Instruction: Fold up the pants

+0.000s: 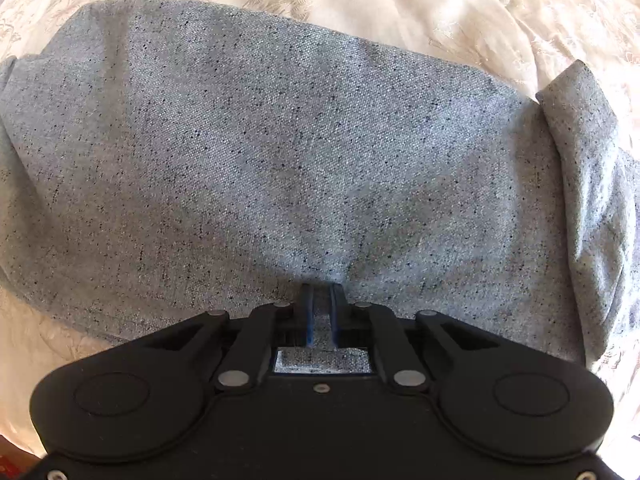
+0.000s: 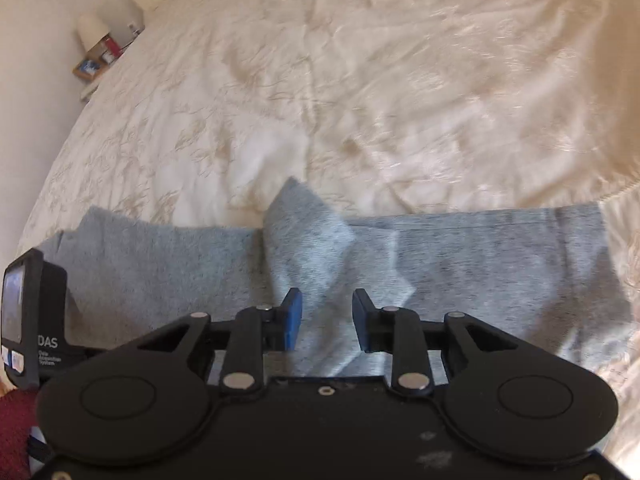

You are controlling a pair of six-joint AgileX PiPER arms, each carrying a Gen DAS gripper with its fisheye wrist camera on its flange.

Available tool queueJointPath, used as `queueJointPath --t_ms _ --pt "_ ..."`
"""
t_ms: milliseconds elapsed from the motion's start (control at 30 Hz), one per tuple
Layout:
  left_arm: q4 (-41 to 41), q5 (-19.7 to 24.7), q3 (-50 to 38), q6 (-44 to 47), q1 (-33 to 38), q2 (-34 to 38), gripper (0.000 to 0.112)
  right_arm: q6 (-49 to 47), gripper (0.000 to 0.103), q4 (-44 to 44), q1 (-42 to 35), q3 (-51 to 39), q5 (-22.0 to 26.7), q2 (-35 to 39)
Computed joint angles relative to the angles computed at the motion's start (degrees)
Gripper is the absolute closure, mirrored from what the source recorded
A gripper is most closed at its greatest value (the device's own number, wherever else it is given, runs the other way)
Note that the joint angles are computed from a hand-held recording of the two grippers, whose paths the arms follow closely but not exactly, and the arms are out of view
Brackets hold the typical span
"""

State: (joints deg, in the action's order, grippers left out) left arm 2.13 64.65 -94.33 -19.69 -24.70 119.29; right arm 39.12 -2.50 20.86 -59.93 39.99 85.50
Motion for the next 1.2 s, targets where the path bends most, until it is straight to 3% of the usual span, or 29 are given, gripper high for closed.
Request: queueJointPath --t_ms 100,267,400,533,600,633,800,1000,1200 --pt "-0.87 -0.63 -0.82 2.34 0.09 0.71 0.099 0.11 0.070 0.93 -3.94 1.72 0.52 -0.67" --pt "-3.80 -3.41 3.76 7.35 2.38 -2.13 0.099 -10.96 0.069 15.93 -10.27 1.87 -1.90 4.38" --pt "-5.61 -4.60 5.07 10.44 3.63 -2.76 0.099 -13.00 0.069 21.05 -10.50 2.44 -2.61 7.24" --pt "-6.36 -5.40 6.81 9.73 4.44 -4.50 0.097 -12.94 0.070 25.35 -10.43 4.66 -7.23 7.86" --pt "-5.62 -6.01 8.06 7.10 4.08 -5.41 0.097 -11.48 0.081 24.31 -10.05 5.76 -9.22 6.15" --pt "-4.93 -6.16 8.46 5.73 3.69 -5.79 0.097 -11.53 0.099 23.29 -9.90 5.49 -8.75 5.55" --pt "0.36 -6.30 10.62 -3.56 -0.16 -8.41 0.097 -7.38 0.098 7.40 -8.09 4.93 -2.53 -2.17" --pt "4.93 -5.48 11.34 -14.14 -5.69 -11.05 0.097 -4.76 0.098 -6.60 -13.22 11.53 7.64 -12.81" --pt "6.35 -4.35 10.93 -22.25 -10.68 -12.01 0.097 -22.81 0.096 1.75 -21.27 17.76 7.01 -13.40"
